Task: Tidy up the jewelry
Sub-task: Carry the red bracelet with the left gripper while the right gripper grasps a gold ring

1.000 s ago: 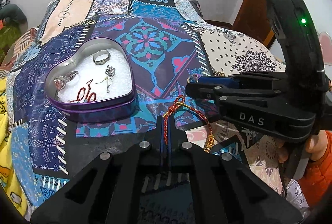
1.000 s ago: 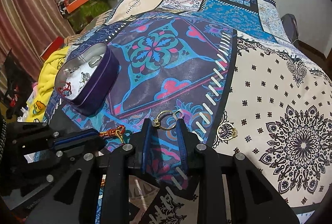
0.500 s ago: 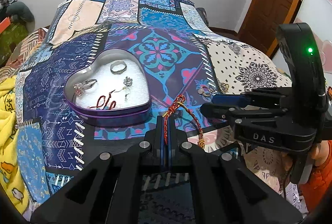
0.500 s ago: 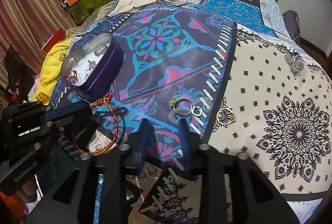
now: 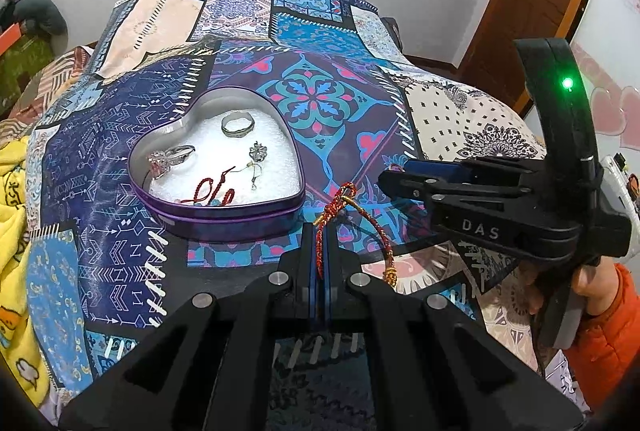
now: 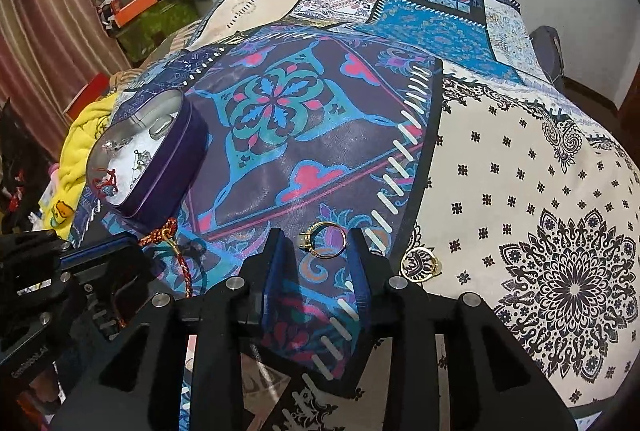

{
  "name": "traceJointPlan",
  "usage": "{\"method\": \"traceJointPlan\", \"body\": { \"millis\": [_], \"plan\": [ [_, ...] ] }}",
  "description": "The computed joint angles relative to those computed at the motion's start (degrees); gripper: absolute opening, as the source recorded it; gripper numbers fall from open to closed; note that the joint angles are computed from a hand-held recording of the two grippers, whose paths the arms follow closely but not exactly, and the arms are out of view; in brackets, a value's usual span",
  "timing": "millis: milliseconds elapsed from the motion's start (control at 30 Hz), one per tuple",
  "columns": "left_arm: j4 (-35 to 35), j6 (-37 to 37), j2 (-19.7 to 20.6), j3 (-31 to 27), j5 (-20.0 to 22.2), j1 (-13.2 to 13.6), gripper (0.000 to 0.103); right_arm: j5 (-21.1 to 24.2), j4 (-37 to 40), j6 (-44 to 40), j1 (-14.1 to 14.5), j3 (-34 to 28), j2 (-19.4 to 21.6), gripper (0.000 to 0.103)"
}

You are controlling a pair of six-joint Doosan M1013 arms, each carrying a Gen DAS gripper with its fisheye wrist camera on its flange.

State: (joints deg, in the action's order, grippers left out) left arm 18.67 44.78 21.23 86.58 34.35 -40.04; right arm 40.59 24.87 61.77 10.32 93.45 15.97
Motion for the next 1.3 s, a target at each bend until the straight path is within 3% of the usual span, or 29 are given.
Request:
{"method": "traceJointPlan", "body": {
  "millis": [300,767,1067,1300],
  "plan": [
    [2.2,-1.7,-0.8,-0.1,-0.5,-0.5,0.001,-0.6,1.4,-0.7,-0.3,1.0,-1.3,0.023],
    [16.4,-14.0,-4.7,1.4,0.2,-1.4,0.001,-3.7,10.7,-9.6,0.1,1.8,-5.9,0.023],
    [23.5,-21.6,-6.5,2.8,1.0,-0.4,0.001,-4.0,16.0,-14.8,1.4,1.0,-5.8,0.023],
    [24.5,-23.4,-6.7,3.6,0.5,1.2,0.001,-2.8,17.0,-16.5,2.7,-0.8,-3.8,0.023]
  ]
}}
